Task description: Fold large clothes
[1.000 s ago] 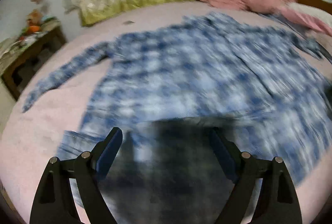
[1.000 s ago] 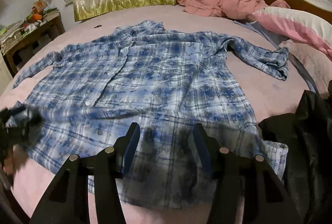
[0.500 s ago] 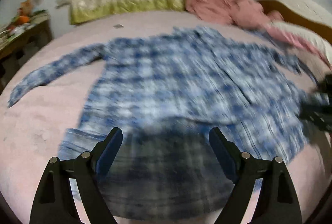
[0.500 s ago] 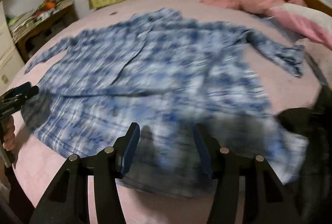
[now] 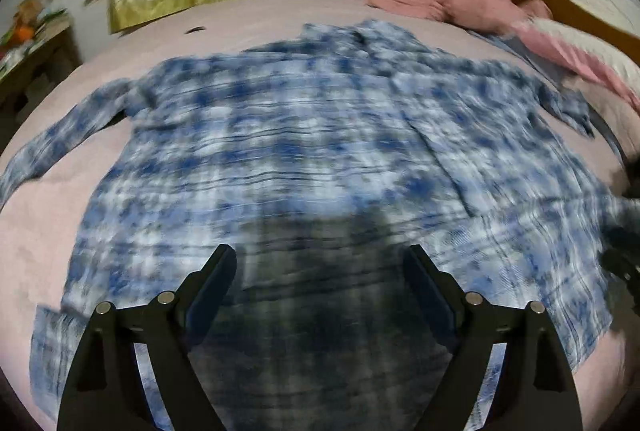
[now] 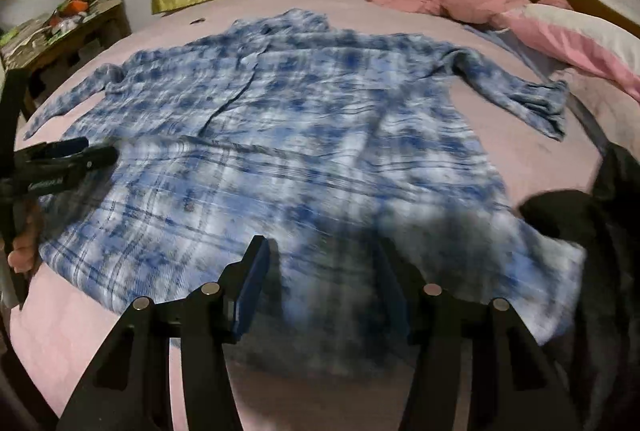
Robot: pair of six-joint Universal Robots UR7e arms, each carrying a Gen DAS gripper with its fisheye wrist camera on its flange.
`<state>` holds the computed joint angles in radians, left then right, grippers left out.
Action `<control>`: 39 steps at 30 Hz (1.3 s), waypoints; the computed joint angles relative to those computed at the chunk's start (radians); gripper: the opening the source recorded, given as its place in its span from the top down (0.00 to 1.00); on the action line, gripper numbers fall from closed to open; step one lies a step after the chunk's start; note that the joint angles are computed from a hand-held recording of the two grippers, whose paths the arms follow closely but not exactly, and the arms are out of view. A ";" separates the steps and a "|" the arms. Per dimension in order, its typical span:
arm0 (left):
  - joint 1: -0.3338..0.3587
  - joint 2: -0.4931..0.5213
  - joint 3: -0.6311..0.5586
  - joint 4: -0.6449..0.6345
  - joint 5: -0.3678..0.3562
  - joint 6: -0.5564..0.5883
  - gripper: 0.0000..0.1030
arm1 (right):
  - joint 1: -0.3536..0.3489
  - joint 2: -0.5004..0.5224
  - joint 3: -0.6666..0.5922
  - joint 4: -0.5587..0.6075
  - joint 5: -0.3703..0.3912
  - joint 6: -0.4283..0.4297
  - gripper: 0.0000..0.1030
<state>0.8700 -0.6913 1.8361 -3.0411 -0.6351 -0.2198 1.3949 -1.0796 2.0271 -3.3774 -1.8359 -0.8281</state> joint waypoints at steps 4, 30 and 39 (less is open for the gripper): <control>-0.040 -0.063 0.131 -0.167 0.048 0.038 0.15 | -0.002 -0.040 0.055 -0.082 0.028 -0.017 0.49; -0.068 -0.233 0.399 -0.343 0.271 0.061 0.88 | -0.024 -0.084 -0.046 -0.126 -0.001 0.051 0.97; -0.010 -0.296 0.383 -0.026 0.234 -0.190 0.55 | -0.035 0.010 -0.134 -0.038 -0.101 0.010 0.73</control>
